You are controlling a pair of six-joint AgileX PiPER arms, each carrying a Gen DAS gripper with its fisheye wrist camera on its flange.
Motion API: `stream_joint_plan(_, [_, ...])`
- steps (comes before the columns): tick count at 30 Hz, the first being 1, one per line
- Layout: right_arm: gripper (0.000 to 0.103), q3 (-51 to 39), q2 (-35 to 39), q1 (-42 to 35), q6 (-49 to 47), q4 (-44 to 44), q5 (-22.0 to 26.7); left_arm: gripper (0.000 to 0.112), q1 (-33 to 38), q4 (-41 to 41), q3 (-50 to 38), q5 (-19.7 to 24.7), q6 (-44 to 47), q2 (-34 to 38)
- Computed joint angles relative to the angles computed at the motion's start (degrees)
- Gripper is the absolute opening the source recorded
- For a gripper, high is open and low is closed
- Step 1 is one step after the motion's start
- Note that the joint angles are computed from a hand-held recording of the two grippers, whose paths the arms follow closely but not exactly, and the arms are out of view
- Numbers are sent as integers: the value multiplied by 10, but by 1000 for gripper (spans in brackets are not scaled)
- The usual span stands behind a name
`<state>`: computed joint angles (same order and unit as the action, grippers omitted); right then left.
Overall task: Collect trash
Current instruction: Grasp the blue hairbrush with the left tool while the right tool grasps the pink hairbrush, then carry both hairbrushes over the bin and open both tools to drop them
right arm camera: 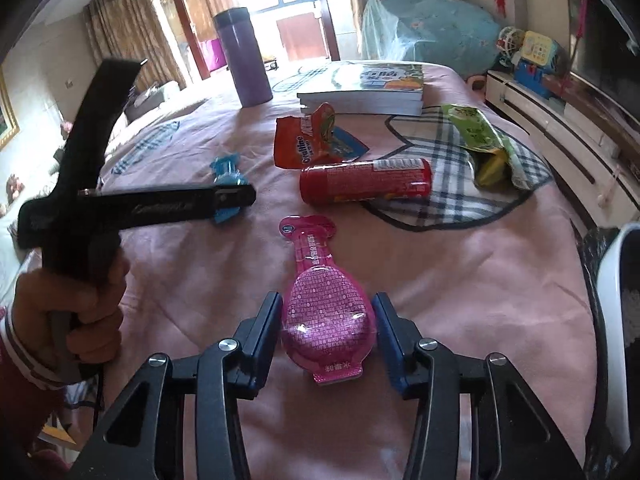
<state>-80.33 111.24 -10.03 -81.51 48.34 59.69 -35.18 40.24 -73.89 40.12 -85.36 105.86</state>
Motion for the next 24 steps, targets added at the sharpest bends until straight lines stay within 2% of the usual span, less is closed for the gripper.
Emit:
stream_joint_plan(6, [47, 19, -12, -53, -7, 26, 19, 55, -75, 25, 37, -6, -38, -34])
stream_joint_plan(10, [47, 13, -9, -88, 1, 32, 34, 55, -114, 31, 29, -2, -45, -34])
stream_joint_plan(24, [47, -28, -1, -205, 18, 65, 95, 55, -186, -3, -131, 36, 57, 53])
